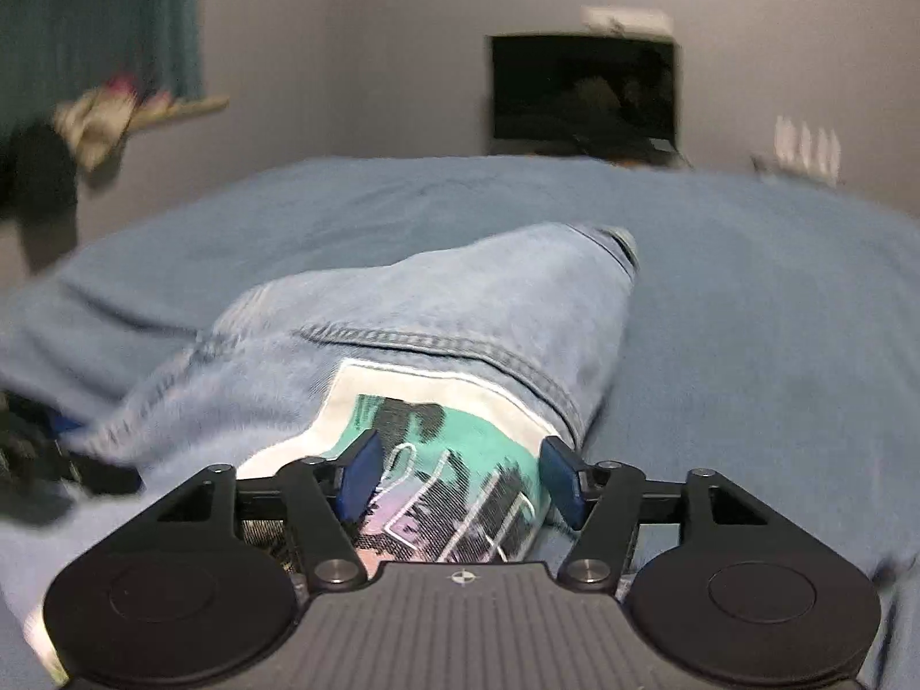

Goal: Fold large clothes

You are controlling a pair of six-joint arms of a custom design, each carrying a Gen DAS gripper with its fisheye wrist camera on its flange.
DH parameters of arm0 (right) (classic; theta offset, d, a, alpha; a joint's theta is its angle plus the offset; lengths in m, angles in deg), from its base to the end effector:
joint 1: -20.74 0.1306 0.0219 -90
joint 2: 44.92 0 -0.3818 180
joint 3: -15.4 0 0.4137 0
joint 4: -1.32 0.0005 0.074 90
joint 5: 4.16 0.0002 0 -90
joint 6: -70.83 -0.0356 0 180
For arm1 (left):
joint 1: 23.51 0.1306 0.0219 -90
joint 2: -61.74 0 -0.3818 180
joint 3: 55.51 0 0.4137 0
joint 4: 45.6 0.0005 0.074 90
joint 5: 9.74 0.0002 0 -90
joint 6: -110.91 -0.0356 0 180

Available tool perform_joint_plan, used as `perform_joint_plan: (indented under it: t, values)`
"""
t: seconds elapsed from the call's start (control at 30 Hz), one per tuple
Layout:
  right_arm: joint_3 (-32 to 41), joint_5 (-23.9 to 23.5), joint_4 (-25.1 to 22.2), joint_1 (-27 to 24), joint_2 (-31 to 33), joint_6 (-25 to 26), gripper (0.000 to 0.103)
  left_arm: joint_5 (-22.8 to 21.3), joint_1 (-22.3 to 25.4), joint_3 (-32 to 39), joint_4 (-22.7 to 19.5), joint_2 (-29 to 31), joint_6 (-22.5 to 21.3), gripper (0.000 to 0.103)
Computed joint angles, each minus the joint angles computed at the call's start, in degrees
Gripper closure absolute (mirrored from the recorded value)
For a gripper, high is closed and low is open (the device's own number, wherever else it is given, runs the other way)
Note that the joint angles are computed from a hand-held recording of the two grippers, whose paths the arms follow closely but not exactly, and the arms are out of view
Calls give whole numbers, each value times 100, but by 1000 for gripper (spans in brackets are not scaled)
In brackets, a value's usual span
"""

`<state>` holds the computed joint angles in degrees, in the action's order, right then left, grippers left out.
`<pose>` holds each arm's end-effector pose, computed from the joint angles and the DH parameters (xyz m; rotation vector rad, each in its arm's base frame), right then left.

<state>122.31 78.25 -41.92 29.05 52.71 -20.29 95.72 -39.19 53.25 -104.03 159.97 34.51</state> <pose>0.5648 0.0867 0.5145 -0.2121 2.1569 0.2379 0.5324 -0.1598 0.5036 0.1717 2.4368 -0.5577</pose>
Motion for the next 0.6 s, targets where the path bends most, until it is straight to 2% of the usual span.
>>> perform_joint_plan:
  t: [0.1, 0.2, 0.27, 0.37, 0.4, 0.53, 0.6]
  values:
    - [-132, -494, 71, -212, -101, -821, 28, 676, 235, -120, 137, 10, 499, 11]
    - [-275, -980, 98, -414, -187, -1336, 19, 1046, 356, -275, 309, -84, 816, 11]
    - [-310, -1275, -20, -515, -162, -1627, 19, 1192, 394, -217, 65, -78, 935, 10]
    - [-364, -1708, -135, -616, -134, -1891, 18, 1754, 421, -125, -417, -56, 757, 3]
    - [-398, -1810, -145, -641, -143, -1946, 18, 1820, 406, -85, -635, -42, 671, 3]
    - [-546, -2072, -101, -675, -229, -1950, 18, 1514, 318, 40, -1112, -45, 415, 1]
    - [-593, -2125, -140, -664, -279, -1745, 18, 1134, 225, 153, -1368, -44, 193, 0]
